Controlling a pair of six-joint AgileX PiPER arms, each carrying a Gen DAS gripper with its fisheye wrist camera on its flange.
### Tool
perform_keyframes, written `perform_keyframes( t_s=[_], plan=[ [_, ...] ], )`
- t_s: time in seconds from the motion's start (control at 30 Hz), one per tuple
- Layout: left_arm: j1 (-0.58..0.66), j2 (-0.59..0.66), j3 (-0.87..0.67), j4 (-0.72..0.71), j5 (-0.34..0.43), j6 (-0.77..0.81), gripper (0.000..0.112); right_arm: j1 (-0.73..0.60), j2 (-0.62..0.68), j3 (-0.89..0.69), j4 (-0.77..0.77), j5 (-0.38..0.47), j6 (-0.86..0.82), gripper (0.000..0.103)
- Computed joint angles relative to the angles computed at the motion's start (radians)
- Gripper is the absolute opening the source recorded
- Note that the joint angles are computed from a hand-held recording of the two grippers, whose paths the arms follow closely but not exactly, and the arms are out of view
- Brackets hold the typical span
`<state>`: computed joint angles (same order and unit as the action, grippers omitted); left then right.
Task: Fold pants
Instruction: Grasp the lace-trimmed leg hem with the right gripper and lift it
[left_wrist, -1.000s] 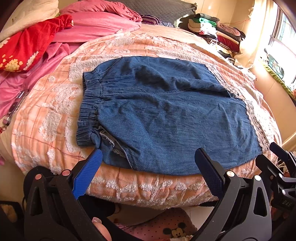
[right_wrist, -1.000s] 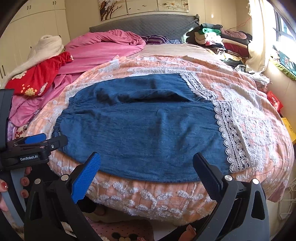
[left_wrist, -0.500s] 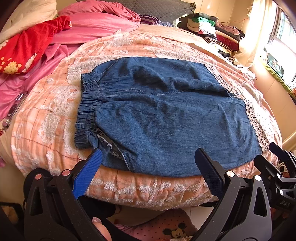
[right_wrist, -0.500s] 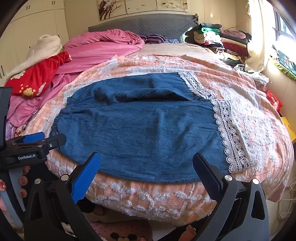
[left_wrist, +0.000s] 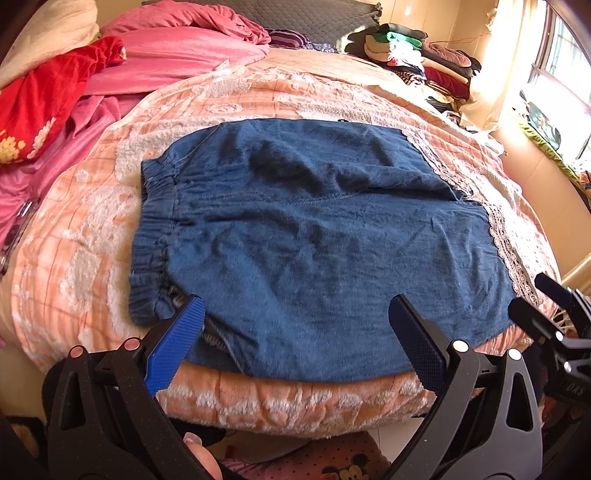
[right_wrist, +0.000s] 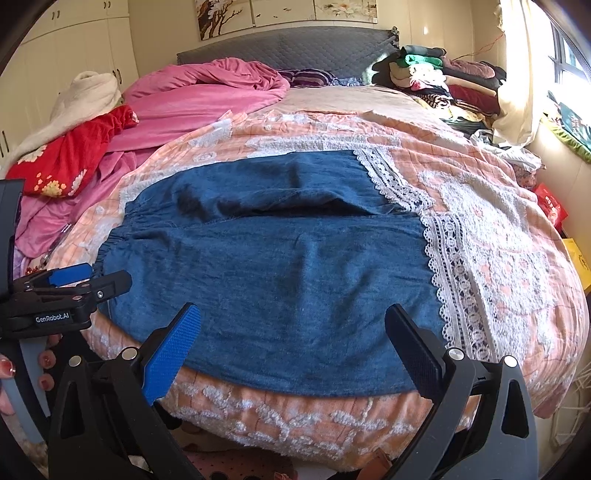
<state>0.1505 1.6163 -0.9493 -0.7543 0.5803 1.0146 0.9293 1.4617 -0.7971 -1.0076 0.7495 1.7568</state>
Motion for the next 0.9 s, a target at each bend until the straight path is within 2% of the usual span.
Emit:
perform_keyframes(
  t_s=[0.07,0.13,0.2,0.23,0.3,0.37,0.43,0.53,0.6,0.67,0.77,0.9],
  plan=[
    [-0.015,0.036,-0.043,-0.002,0.010,-0.002,0.094,-0.079,-0.015,0.004,0.018,-0.058,-0.077,0.099],
    [-0.034,0.081,-0.097,-0.004,0.021,-0.007,0.094,-0.193,-0.033,0.013,0.036,-0.150,-0.157,0.099],
    [-0.059,0.128,-0.157,0.025,0.022,-0.045,0.094,-0.326,-0.026,-0.010,0.160,-0.234,-0.350,0.099],
    [-0.068,0.160,-0.198,0.026,0.045,-0.045,0.094,-0.398,-0.004,-0.032,0.196,-0.273,-0.450,0.099],
    [-0.080,0.210,-0.264,0.015,0.089,-0.042,0.094,-0.501,0.039,-0.090,0.312,-0.296,-0.650,0.099],
    [-0.100,0.258,-0.327,0.020,0.116,-0.052,0.094,-0.617,0.105,-0.152,0.459,-0.373,-0.850,0.099],
    [-0.126,0.310,-0.394,0.048,0.137,-0.088,0.094,-0.705,0.198,-0.266,0.604,-0.369,-1.050,0.099],
    [-0.150,0.363,-0.469,0.034,0.177,-0.084,0.094,-0.802,0.341,-0.464,0.780,-0.313,-1.327,0.099],
    [-0.175,0.386,-0.500,0.035,0.190,-0.067,0.093,-0.843,0.452,-0.626,0.813,-0.226,-1.402,0.099],
    [-0.197,0.415,-0.530,0.020,0.220,-0.032,0.090,-0.890,0.575,-0.794,0.922,-0.183,-1.532,0.099],
    [-0.219,0.467,-0.580,0.045,0.248,-0.040,0.086,-0.922,0.751,-1.058,0.918,-0.050,-1.559,0.099],
    [-0.237,0.517,-0.603,0.091,0.244,-0.069,0.086,-0.947,0.939,-1.340,0.948,0.076,-1.616,0.099]
  ],
)
